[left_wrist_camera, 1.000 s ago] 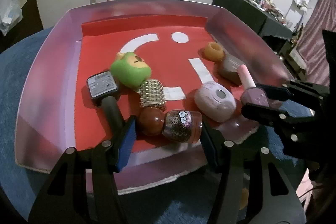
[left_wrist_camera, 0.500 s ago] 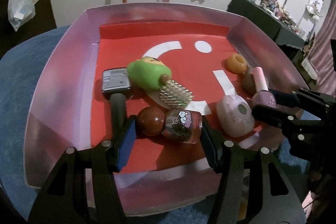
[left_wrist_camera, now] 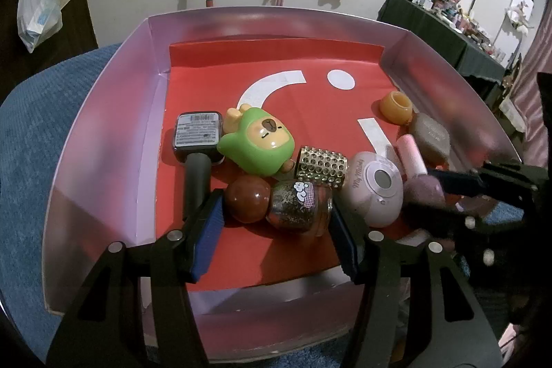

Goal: Organize rigid objects

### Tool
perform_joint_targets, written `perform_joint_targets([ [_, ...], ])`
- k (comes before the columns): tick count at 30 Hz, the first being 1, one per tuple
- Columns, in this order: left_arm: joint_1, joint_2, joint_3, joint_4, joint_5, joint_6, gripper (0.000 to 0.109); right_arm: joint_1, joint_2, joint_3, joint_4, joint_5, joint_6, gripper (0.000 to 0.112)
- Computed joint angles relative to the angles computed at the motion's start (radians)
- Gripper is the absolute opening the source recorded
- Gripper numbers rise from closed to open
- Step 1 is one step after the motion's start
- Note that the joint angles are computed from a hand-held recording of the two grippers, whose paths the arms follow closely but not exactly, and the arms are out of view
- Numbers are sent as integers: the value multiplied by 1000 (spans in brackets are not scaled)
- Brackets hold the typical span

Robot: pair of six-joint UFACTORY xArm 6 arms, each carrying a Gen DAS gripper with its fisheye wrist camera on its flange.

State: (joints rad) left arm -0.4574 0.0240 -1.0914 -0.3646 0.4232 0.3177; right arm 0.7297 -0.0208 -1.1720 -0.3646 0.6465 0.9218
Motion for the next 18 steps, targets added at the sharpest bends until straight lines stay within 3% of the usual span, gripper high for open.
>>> perform_joint_targets([
  [4,-1,1,-1,-2,-2,3,56,-17,-11,4,-67,35,73,47],
  [18,-2,1,2,9,-7,-4,56,-15,5,-7,-73,41,64,47],
])
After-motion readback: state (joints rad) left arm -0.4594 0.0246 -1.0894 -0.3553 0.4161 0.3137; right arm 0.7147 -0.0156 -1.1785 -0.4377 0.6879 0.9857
